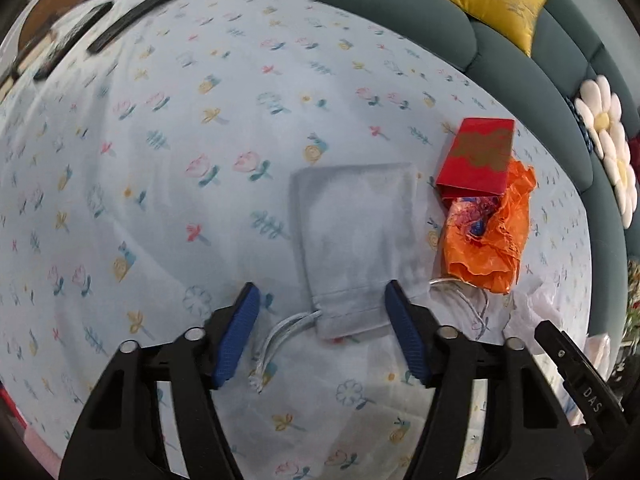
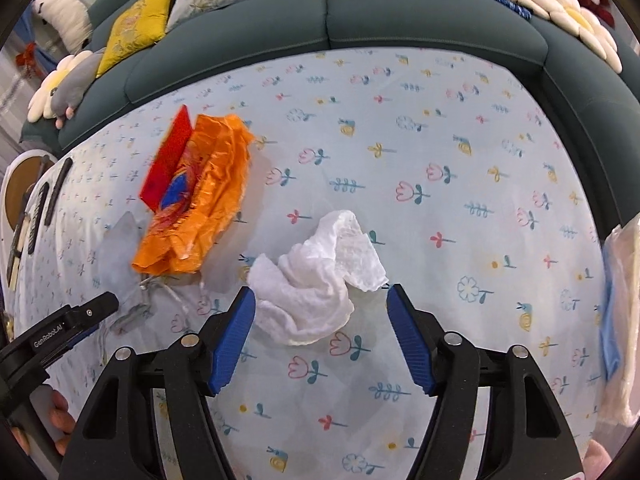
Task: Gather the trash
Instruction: 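Grasp the grey pouch with the left tool while the right tool grasps the white tissue, then carry the pouch and tissue into the wastebasket and open both tools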
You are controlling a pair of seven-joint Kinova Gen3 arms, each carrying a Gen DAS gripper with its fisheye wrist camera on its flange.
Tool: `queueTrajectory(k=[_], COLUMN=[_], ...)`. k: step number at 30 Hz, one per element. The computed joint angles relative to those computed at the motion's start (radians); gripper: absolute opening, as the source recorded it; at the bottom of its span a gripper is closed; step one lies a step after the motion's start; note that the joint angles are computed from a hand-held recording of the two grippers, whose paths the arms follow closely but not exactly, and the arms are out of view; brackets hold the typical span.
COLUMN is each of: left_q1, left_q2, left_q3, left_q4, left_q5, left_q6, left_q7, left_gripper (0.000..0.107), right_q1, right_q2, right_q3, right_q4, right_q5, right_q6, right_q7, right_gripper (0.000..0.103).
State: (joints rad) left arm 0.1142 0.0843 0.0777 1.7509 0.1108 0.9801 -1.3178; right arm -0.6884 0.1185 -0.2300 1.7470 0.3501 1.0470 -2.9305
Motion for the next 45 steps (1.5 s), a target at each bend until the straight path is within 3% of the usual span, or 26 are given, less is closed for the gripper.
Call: queueTrajectory(k=[4,6,10,14,26,35,45], left_q1=[0.013,0.017,0.016,0.010,0.068,0.160,0.279], left_q2=[0.010,0.012,-0.001,-0.042,-0.179,-0.256,-0.247], left_q3=[0.009,0.010,0.008,0.004,0.062,0.179,0.360], left_q4=[-0.011,-0.011,-0.001,0.010,-0.067,-0.211,-0.395], left_q5=[-0.006,-0.007,0.004,0.016,-0.033,-0.117,-0.273], left_q6=[0.002,0.000,-0.001,0.015,0.101,0.193,0.269], left_q7=[-0.005,-0.001,-0.003,-0.009,0.089,0.202,0.342], left_gripper=[0.027,0.018,0.007,0.006,0.006,0.006,0.006], right_q1=[0.009,0.000,-0.017,-0.023,-0.030,0.030,0.159], right_q2=[0.012,0.018,0.017,-0.001,-0.150,-0.302,-0.519], right_q3=[0.000,-0.002,-0.003,-0.009,-0.094,-0.206,-0.321], right_q4=[0.013,0.014,0.013,0.013,0.004,-0.031,-0.084], right_q5=[-0.031,-0.028,-0.024,-0.029,0.060,0.134,0.157], right_q6=[-0.033,-0.038,-0.038,-0.037,0.048,0.179,0.341], right_q7=[0.033,0.034,0.026,0.029,-0.088,-0.136,-0.098], right_gripper=[0.046,0.036,0.027,0.019,0.018,0.018,0.018])
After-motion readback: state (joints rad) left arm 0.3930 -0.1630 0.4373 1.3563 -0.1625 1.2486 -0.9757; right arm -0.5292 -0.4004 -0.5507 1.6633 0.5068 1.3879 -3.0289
